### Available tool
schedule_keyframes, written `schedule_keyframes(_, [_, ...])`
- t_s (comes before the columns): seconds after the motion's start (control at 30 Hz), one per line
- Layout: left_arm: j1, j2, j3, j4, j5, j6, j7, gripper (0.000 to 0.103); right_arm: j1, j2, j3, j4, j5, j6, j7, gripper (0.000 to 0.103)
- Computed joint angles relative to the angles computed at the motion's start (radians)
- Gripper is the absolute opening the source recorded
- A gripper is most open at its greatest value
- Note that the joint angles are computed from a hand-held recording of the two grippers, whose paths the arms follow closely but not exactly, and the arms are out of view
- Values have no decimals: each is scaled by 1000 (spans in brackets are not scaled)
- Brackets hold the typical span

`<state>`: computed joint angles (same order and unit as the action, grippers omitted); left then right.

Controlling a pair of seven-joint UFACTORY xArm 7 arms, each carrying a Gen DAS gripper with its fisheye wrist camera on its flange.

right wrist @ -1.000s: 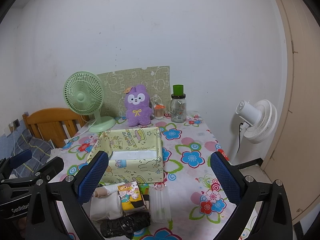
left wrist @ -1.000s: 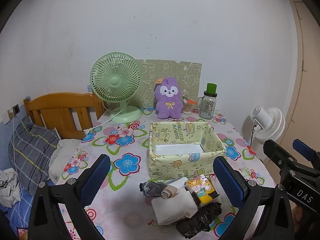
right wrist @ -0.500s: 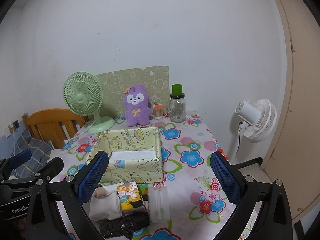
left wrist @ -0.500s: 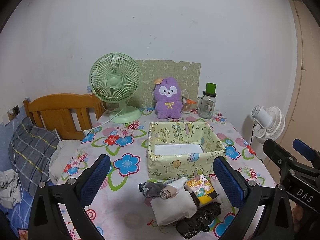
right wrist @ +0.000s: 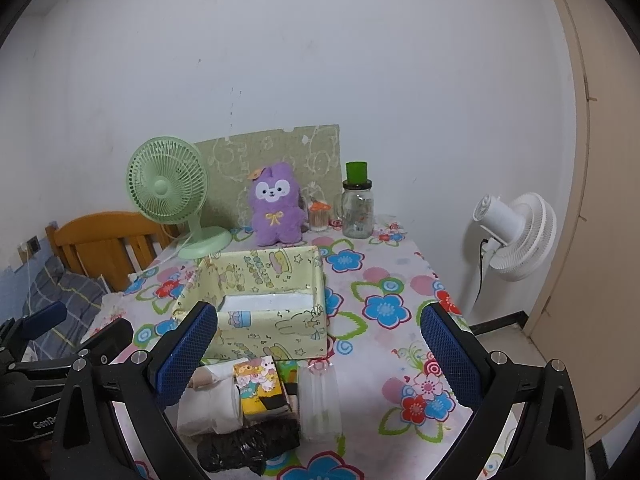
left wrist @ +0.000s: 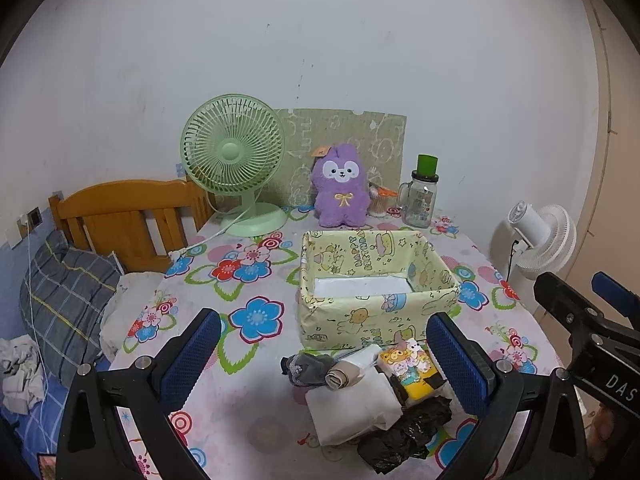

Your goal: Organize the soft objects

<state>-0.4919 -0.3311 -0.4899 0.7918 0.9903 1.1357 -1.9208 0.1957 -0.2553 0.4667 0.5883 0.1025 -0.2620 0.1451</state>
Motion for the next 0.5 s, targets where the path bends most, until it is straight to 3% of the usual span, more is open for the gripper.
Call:
schedule_keyframes(0.13, [1, 12, 6, -3, 1, -4, -5, 103, -13, 18, 16, 12, 0, 1, -11, 103])
schedule_keyframes(0.23, [0, 21, 16, -6, -4, -21, -1, 103, 14, 36, -12, 20, -9, -7, -17, 103])
schedule_keyframes(0.37, [-2, 45, 25, -5, -10, -31, 9, 103, 127, 78, -129, 32, -62, -27, 2, 103])
schedule_keyframes(0.5, [-3, 59, 49, -23, -18, -71, -2, 103, 174, 128, -173, 58, -82, -20, 2, 103])
